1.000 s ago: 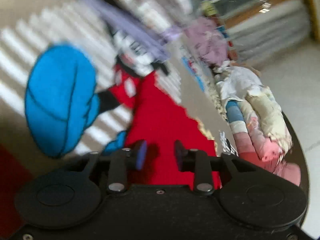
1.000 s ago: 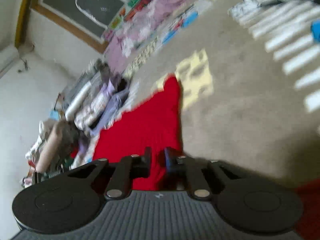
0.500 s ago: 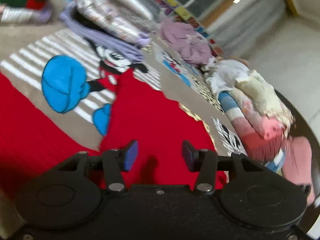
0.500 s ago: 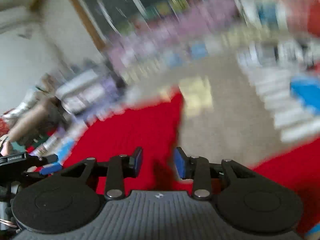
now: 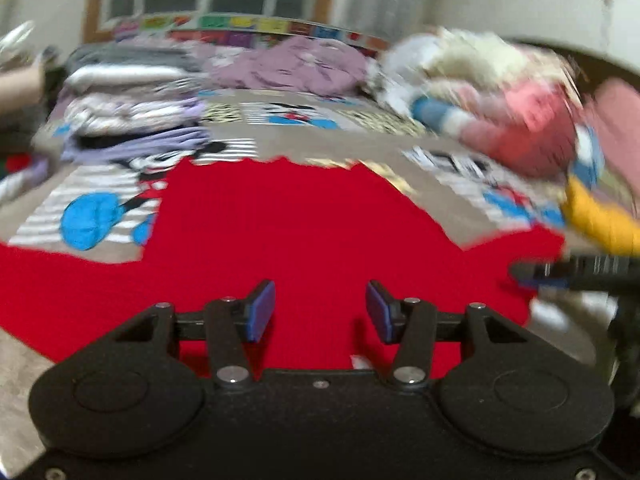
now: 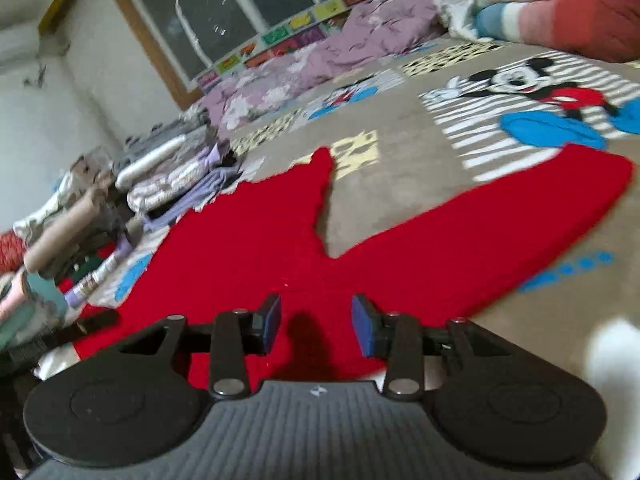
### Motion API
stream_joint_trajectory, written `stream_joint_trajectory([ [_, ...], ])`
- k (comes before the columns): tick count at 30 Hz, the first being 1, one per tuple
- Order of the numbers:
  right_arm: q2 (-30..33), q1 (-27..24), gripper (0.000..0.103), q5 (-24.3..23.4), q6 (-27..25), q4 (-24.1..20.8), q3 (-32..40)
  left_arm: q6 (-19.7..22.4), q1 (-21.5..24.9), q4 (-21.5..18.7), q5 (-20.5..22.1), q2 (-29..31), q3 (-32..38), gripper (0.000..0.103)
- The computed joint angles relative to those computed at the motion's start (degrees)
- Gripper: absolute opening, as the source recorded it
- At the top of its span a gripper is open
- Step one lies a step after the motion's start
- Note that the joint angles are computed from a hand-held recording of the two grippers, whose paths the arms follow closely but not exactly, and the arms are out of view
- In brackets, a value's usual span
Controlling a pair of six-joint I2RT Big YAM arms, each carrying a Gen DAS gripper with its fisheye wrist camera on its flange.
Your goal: Fold clothes
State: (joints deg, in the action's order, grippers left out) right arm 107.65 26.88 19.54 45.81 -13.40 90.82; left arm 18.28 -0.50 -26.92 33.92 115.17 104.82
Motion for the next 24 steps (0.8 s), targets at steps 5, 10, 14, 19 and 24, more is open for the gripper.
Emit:
stream_joint_trajectory([
  [5,-5.3,0.7,0.047,1.0,8.9,5.8,-10.0,5.9,-1.9,1.4,-1.2,-3.8,-7.1,0.052],
  [10,-9.4,-0.9,0.047,0.8,19.9,14.8,-19.5,10.7,-4.9,7.0,-3.1,-8.1,-14.5,0.06],
  [14,-11.7,-2.8,0.047,0.8,24.1,19.6,-24.2,16.6,-8.8,9.2,-7.9,-9.8,-18.7,0.062],
  [19,-15.3,-5.2,0.048,4.0,25.1,19.6,-28.5,24.2,-14.1,15.6,-14.4,-9.8,-21.2,0.062],
  [24,-17.0,-7.5,0.049,4.8,29.3,24.9,-33.2,26.4,-18.2,15.8,-17.8,-6.5,-16.4,0.062],
])
